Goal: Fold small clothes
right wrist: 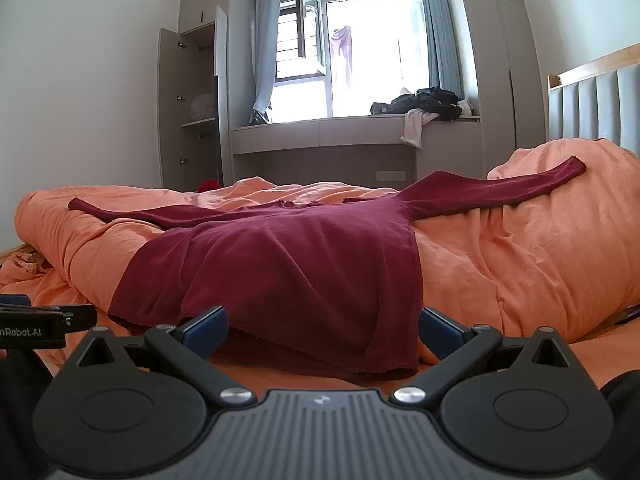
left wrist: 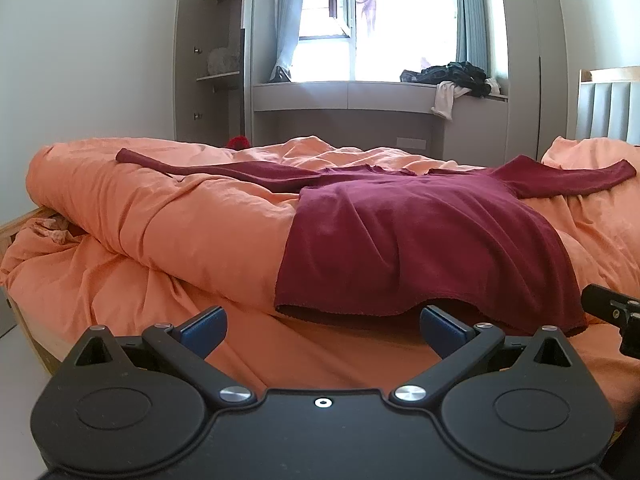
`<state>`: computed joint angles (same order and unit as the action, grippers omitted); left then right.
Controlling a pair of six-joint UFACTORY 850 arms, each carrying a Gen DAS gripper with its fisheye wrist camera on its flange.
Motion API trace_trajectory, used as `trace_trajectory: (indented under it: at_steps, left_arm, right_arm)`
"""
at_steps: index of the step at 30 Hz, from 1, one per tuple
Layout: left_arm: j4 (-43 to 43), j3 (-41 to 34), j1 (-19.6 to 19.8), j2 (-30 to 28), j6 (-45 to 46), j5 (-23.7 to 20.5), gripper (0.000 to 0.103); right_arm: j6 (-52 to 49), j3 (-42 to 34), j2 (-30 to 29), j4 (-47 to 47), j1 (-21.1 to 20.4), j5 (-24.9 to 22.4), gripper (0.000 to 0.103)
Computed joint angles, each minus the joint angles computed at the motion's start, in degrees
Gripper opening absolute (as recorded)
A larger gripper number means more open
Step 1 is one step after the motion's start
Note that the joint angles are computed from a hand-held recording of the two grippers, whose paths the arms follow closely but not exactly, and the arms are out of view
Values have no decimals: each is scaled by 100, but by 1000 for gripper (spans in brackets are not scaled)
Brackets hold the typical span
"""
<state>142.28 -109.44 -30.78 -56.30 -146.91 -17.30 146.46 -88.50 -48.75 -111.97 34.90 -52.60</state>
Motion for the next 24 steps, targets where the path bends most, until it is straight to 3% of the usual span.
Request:
trace_trajectory:
  at_steps: [8, 24]
  left_arm:
    - [-519, -19, -39, -32, 596, -74, 103]
    - [-489, 57, -49, 19, 549, -104, 103]
  right_arm:
    - [-68, -56, -14, 143, 5, 26, 103]
    - [56, 22, 20, 35, -19, 57, 103]
